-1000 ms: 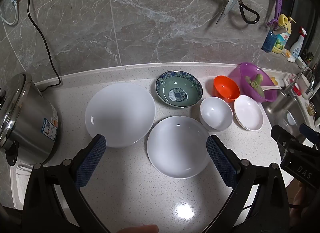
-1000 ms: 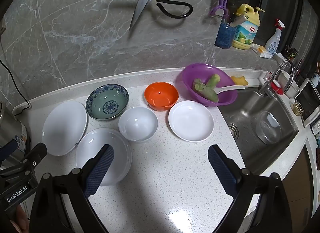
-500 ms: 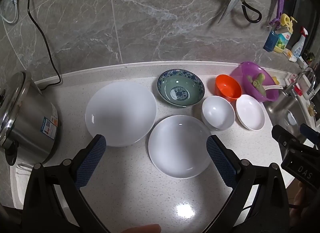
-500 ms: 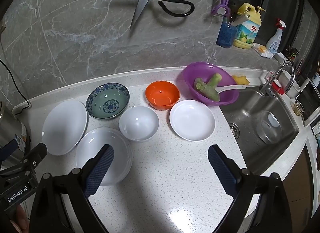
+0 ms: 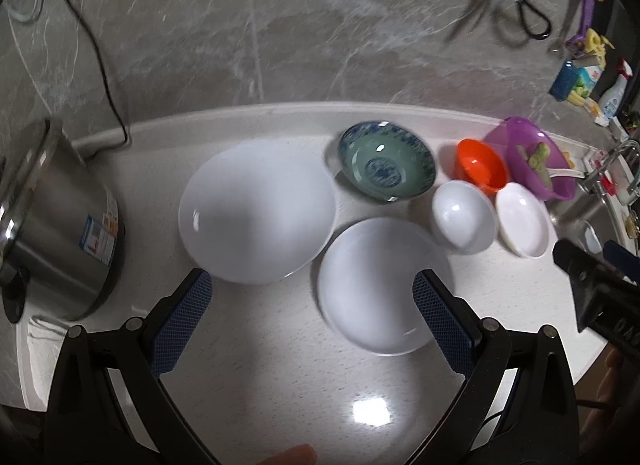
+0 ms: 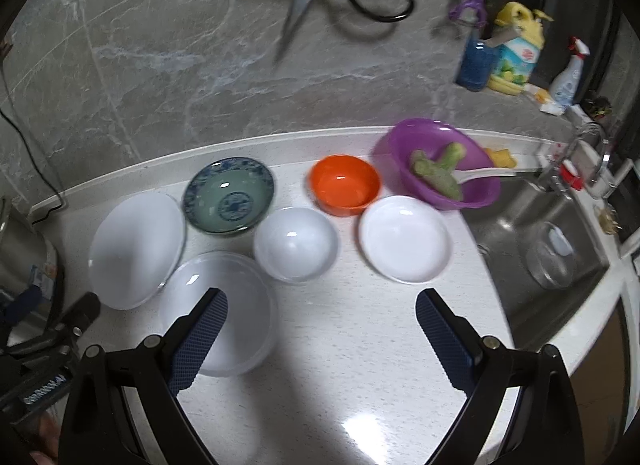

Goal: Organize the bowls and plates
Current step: 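Move the right tool toward the large white plate on the counter, then grasp the rim of the large white plate with the right tool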

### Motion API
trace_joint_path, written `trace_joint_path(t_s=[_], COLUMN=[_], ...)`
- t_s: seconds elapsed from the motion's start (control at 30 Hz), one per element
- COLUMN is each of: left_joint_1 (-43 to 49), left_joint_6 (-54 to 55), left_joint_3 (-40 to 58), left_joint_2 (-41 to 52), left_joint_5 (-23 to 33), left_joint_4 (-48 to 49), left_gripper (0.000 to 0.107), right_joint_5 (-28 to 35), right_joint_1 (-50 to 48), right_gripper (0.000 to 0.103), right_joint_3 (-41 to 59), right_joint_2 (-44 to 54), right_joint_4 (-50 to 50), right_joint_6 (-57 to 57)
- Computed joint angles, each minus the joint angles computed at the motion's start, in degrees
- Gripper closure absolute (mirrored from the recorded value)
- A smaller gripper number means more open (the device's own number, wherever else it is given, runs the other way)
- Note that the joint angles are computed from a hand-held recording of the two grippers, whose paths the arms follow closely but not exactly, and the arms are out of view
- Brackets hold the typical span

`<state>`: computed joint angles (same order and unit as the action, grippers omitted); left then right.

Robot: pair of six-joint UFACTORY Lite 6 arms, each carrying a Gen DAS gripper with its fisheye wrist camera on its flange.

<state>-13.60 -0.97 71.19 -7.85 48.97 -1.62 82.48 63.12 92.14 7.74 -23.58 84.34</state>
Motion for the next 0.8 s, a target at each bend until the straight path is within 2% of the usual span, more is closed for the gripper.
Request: trace_joint_path(t_s=[0.1, 0.2, 0.23, 0.3, 0.37, 0.47, 0.57, 0.63, 0.73, 0.8], left_joint_1=[7.56, 18.75, 20.59, 22.69, 24.39, 26.45, 28.06, 29.09, 29.05, 28.22], left_joint_6=[9.11, 23.61, 25.5, 27.51, 31.41, 31.65, 25.65, 25.4, 25.62, 24.3], left_joint_3=[-4.05, -7.04, -7.23, -6.63, -4.47, 1.92, 13.43, 20.5, 30.58, 37.32], left_joint_2=[0.78, 4.5, 5.85, 9.4, 13.69, 22.12, 32.3, 38.36, 46.89, 52.05], left_joint_5=[-2.23, -3.99, -4.99, -8.97, -10.55, -10.56, -7.74, -7.26, -5.97, -4.22], left_joint_4=[-7.08, -18.56, -19.1, -16.82, -17.59, -16.23, -12.84, -13.6, -13.0, -10.89], left_gripper=[0.006, 0.006, 0.006, 0.006, 0.006, 0.006, 0.006, 0.006, 0.006, 0.006], right_joint_5=[-9.61, -22.08, -26.86, -32.37, -36.02, -36.09, -36.15, -35.57, -35.46, -36.89], right_joint_1=[-2.55, -6.77, -8.37, -10.01, -11.31, -12.11, -13.55, -14.8, -16.48, -17.52], right_gripper=[0.006, 0.006, 0.006, 0.006, 0.007, 0.009, 0.01, 0.012, 0.021, 0.028], right_joint_3=[-3.58, -8.36, -9.25, -9.13, -5.56, 2.68, 11.4, 16.38, 21.56, 21.63], right_joint_2=[-1.02, -1.56, -0.46, 2.16, 7.63, 16.06, 24.59, 29.9, 36.08, 37.89], right_joint_4=[2.69, 6.66, 8.02, 9.65, 10.88, 12.07, 13.89, 16.41, 20.08, 23.36], right_joint_6=[-1.94, -4.35, -5.24, -6.12, -8.31, -11.98, -16.08, -18.88, -22.12, -23.96])
